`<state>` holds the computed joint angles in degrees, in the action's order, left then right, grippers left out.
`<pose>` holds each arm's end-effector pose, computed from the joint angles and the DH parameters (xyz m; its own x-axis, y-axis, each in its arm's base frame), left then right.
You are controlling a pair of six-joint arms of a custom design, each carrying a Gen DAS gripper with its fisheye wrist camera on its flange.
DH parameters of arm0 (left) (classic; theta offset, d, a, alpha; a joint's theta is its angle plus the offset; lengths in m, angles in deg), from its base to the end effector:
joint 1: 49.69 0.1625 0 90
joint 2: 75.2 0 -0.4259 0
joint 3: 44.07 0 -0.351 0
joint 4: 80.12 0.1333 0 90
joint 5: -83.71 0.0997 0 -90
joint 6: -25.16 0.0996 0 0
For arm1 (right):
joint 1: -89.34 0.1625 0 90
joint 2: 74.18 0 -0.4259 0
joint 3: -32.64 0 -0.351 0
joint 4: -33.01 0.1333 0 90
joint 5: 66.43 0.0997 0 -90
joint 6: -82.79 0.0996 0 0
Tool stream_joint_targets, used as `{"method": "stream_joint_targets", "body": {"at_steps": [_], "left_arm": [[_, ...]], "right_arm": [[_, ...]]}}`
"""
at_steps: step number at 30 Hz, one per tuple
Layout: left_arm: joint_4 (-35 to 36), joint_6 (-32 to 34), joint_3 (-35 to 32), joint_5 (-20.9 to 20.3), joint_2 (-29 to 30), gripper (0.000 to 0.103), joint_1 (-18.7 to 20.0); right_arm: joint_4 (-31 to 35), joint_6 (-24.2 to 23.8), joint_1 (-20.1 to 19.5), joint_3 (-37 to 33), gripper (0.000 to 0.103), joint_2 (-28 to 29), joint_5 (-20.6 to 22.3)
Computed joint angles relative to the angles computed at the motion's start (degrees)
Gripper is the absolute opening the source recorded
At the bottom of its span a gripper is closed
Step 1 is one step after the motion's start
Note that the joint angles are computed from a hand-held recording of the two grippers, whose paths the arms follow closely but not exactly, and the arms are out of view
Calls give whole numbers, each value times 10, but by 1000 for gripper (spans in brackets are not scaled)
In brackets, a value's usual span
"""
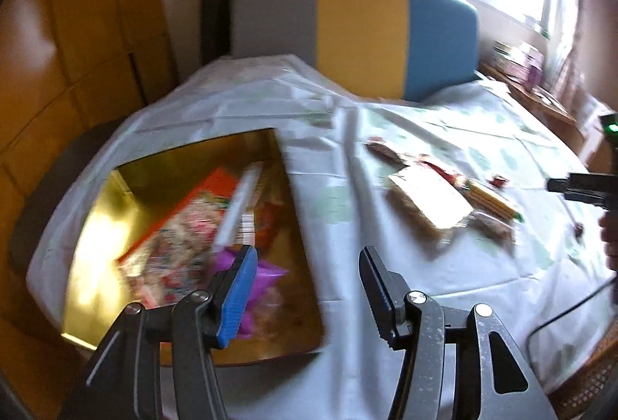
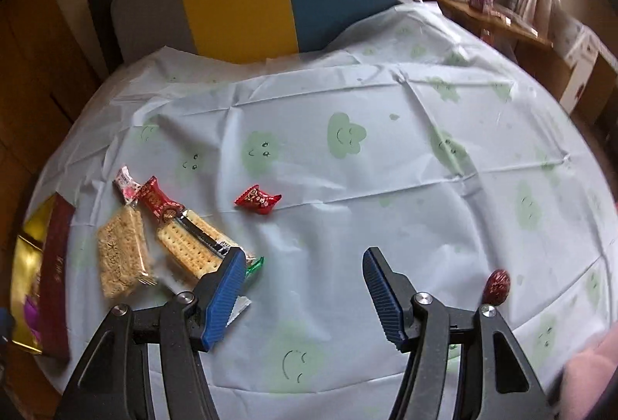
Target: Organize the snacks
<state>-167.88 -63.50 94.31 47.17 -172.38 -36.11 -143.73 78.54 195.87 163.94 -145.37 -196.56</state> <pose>-0.1856 -0.2643 0.2422 -0.6963 -0.1539 -0.7010 0.4136 0.7122 -0.5671 0.1902 -0.3978 0.2380 -0.7941 -0.0043 0.6078 -0.3140 0.8590 -0.4043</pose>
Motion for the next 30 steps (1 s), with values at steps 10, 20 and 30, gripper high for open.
{"method": "stream_joint_targets", "body": {"at_steps": [10,20,30], "left_arm": [[-357,241,-19,-53,165,74,120],[-453,290,-109,-79,290,84,223],[-447,276,-182,-75,365,86,275]], "right_arm": [[3,-11,15,5,64,0,13],[-5,-15,17,6,64,-3,21],[-10,-17,14,4,64,-10,32]]}}
